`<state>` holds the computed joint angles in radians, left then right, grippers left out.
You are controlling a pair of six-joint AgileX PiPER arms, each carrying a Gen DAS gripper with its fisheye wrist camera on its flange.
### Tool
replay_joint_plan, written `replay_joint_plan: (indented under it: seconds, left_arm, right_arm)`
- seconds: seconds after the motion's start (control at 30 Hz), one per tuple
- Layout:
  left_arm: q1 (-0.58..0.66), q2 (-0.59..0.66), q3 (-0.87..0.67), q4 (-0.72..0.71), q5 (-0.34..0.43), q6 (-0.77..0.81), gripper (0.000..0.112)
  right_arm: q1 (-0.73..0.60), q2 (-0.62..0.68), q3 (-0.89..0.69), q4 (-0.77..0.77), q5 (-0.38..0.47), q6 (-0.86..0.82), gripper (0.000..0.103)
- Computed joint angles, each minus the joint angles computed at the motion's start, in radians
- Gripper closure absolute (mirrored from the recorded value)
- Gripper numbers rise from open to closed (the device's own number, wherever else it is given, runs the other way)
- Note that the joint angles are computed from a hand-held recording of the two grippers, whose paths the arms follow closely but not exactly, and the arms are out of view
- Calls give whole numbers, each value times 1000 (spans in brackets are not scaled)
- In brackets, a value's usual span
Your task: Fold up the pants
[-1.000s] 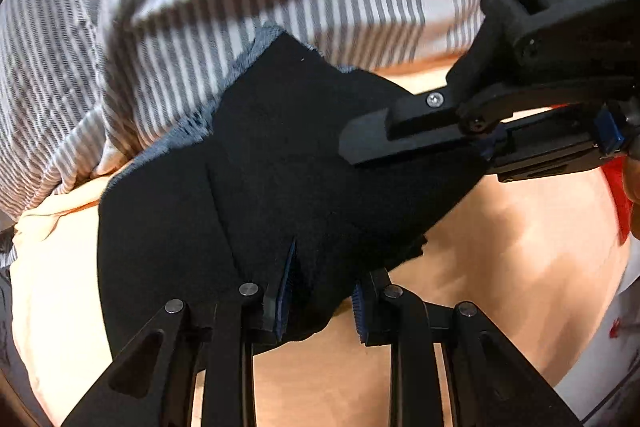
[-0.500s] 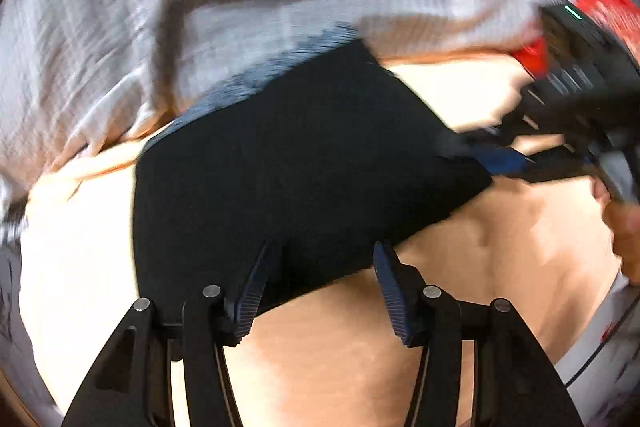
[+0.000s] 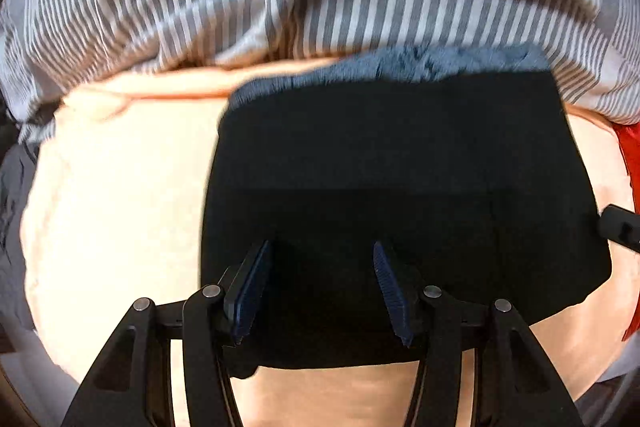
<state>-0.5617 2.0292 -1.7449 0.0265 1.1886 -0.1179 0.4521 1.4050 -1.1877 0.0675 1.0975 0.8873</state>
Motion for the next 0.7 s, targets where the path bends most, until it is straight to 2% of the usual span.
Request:
replay_joint_plan:
  seconds: [0.1,0.23,0.3,0.37,0.4,0.5,0.57,0.7]
  left_arm:
    - [-28,-28,66,31,-46,2,57]
    - [-35,-29,87,33,-70,14,57]
    - [-15,-13,69,3,-60,24,56]
    - [-12,-8,55,-6,-46,21,56]
    - [-10,5,36,-6,-38,25,56]
    - [-13,2,41,2,-46,24,54]
    - [-8,8,39,20,-49,7,43]
    - [21,19,22,-25,-32,20,43]
  right_arm:
    - [38,101,-14,-16,46,-17,85]
    - [26,69,63,21,-7,-11,84]
    - [8,69,65,37,3,-32,78]
    - [9,84,42,20,38,-29,65]
    - [14,91,32,5,53,-22,64]
    - [14,92,26,5,67,-4,64]
    - [15,83,30,3,71,11,64]
    - [32,78,3,-23,105,51,63]
